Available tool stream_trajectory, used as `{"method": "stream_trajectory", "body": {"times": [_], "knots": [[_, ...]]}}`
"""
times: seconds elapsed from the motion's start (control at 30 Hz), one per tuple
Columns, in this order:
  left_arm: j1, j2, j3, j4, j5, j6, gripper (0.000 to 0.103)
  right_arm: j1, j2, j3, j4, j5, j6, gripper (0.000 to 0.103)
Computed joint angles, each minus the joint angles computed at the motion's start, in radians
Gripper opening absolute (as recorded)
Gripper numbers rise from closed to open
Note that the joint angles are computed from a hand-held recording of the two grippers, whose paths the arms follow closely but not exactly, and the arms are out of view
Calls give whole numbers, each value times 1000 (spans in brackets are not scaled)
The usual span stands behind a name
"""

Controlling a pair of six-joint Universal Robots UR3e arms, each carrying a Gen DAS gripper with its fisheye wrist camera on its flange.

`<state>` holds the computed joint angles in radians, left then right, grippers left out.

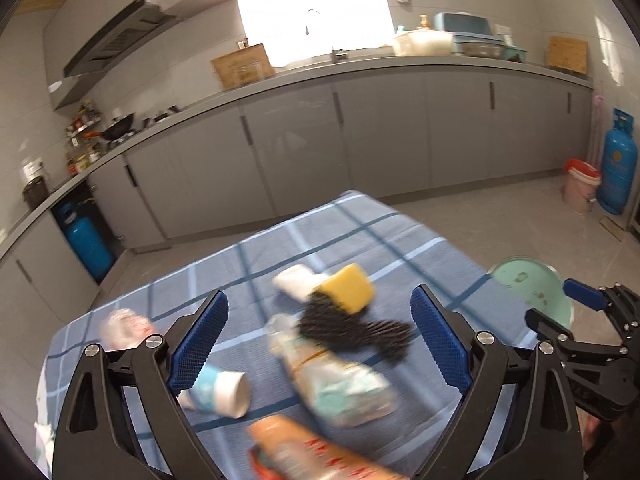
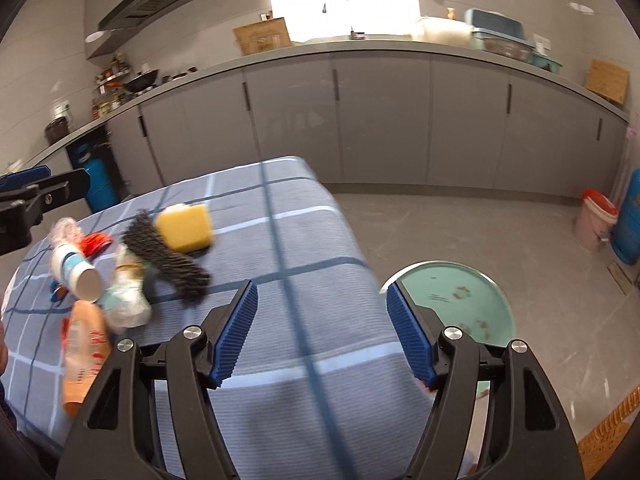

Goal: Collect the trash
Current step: 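Move both open grippers back over the table, then grasp the orange snack bag with the right gripper and lift it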

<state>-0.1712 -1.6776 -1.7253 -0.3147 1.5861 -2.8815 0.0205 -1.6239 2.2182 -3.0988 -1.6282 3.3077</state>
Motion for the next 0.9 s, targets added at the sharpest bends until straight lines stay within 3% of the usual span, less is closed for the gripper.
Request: {"method": "stream_trajectory", "body": {"times": [0.47,0.67,0.9], "knots": [[445,242,-367,-10,-132,96,91,390,255,-367,181,-102,26,71],[575,278,-450,-9,-191,134,91,473,347,-480,270,-117,0,75],[647,289,-486,-17,-232,140,91,499,389,-517,346,-109,-12,72]]}}
